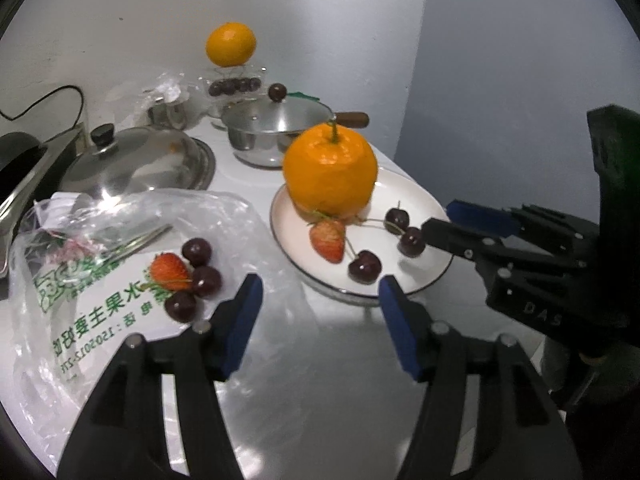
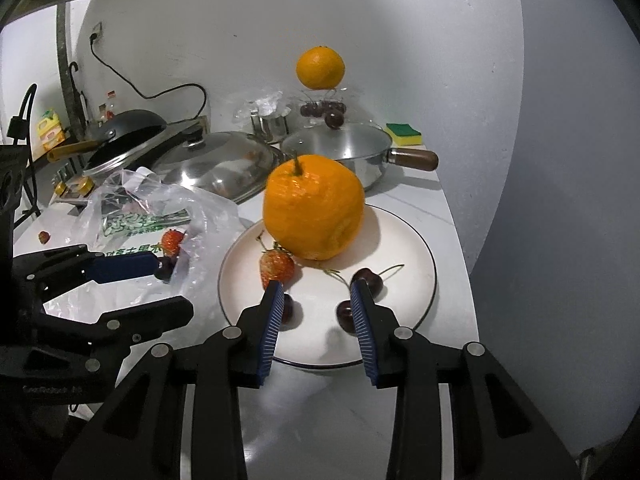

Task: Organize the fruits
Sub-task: 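Open both grippers to drop the two cherries onto the plate, then move both grippers back over the fruit in the plastic bag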

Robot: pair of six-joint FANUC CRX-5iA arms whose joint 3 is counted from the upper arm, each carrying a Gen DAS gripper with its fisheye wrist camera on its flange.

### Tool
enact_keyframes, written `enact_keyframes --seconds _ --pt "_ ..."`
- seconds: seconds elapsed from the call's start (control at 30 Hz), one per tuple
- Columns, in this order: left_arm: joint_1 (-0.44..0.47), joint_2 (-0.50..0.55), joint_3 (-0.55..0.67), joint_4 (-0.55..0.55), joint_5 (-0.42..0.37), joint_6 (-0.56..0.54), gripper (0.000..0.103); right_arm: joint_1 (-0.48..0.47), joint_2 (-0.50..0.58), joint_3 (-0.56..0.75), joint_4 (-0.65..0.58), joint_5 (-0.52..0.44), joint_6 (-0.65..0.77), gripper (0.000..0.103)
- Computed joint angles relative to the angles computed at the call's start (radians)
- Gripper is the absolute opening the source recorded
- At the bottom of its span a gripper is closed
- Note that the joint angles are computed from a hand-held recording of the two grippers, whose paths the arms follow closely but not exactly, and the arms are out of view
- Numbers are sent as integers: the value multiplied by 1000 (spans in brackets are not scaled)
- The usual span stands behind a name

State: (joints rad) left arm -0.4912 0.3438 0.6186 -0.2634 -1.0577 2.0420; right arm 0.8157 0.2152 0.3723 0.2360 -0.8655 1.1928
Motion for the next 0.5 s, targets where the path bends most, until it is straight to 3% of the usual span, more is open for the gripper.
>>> enact_keyframes --seconds 0.5 --pt "22 -116 -132 -49 25 68 62 60 15 25 36 -12 -21 37"
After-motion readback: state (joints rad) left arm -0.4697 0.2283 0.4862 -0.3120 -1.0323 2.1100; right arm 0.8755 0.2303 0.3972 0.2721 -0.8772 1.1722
